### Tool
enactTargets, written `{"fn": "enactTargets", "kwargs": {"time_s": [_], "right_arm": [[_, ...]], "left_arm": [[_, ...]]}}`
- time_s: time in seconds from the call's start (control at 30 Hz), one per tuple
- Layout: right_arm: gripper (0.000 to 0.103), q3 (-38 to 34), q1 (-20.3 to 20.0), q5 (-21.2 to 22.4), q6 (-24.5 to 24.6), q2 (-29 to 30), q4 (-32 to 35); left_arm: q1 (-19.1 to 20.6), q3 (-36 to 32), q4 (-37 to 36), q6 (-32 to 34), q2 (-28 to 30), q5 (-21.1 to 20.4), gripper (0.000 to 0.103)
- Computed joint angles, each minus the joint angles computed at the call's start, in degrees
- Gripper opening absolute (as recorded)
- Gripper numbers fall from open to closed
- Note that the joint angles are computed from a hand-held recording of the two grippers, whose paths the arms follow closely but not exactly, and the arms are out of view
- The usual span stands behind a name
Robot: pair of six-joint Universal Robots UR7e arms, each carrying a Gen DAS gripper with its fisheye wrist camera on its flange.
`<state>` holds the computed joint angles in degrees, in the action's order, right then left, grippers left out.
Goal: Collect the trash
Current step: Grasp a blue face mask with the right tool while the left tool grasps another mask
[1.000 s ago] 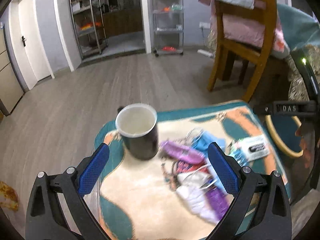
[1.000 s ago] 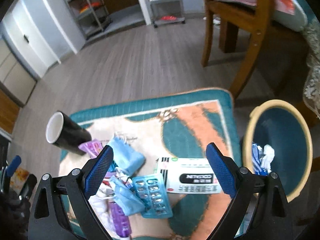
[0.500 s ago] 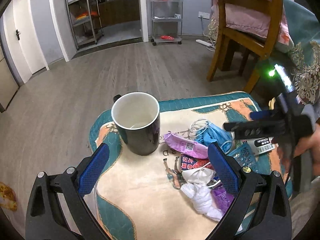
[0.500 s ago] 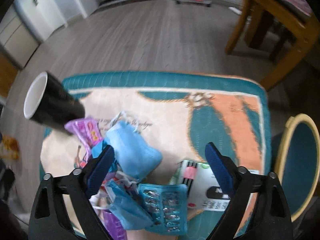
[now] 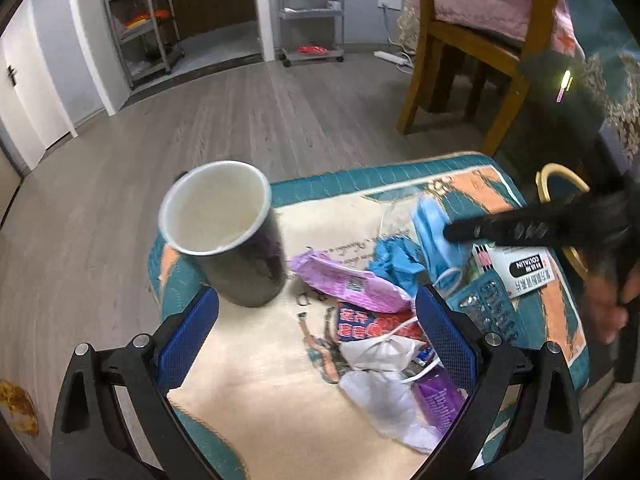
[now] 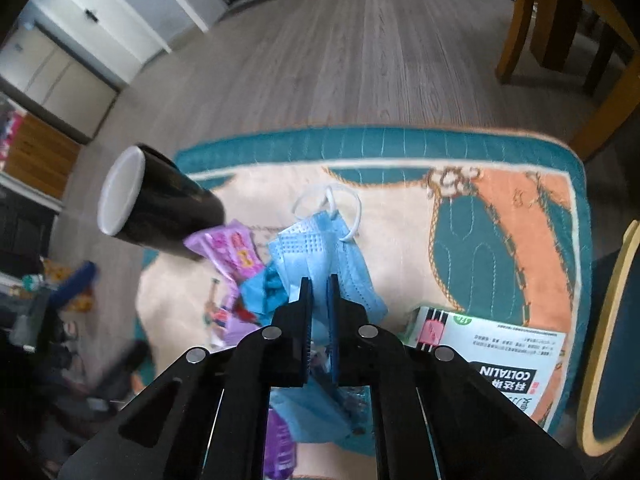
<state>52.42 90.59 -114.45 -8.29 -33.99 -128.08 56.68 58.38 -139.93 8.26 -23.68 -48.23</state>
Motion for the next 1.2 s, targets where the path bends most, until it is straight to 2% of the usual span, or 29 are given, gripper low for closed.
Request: {"fn": "enactTargets", "kwargs": {"time_s": [0.1,0.27,0.43,0.57,0.7,0.73,0.77,0.8,0.9,1.2], "right_arm": [[0.008,1.4,0.3,0.7,-0.6,-1.4,-3.4],[0.008,2.3,0.2,-2.4,-0.5,-2.2,-8.0],[0.008,2.9,-1.4,-1.9,2.9,-3.6,-8.5],[0.008,3.6,-2.1,-1.8,3.2,-4.5,-9.2],[0.008,3.8,-2.2,-2.1,2.9,-4.4,-9.6],[0.008,3.8,-2.1,-2.1,2.6,-4.3,-9.8],[0.008,3.9,-2.2,-2.0,2.2,-4.4,-9.9],[0.008,3.9,-2.1,-2.1,1.8,-4.5,-10.0],[0.008,4.4,-1.9,-2.8,1.3,-4.9,-10.6],[0.008,8.6,-0.6,-3.7,1.1,-8.3,-14.5]], "left_arm": [[0.3,-2.5,3.3,-2.0,1.4,-2.0,0.097],[0.4,-7.6,5.9,-2.2,4.7,-4.2,0.097],[0.3,-12.6,8.5,-1.1,8.3,-4.6,0.097],[0.4,-16.4,10.1,0.3,10.9,-5.1,0.094],[0.8,-22.1,16.3,0.6,14.4,-5.2,0.061],[0.9,-23.2,17.8,0.6,15.1,-5.0,0.046],[1.1,-24.6,20.3,0.1,15.8,-5.1,0.037],[1.2,-25.4,21.8,-0.3,16.1,-5.6,0.022],[1.2,-24.7,21.7,0.4,15.5,-6.4,0.014],[-0.4,-14.8,9.4,2.8,9.4,-8.5,0.013]]}}
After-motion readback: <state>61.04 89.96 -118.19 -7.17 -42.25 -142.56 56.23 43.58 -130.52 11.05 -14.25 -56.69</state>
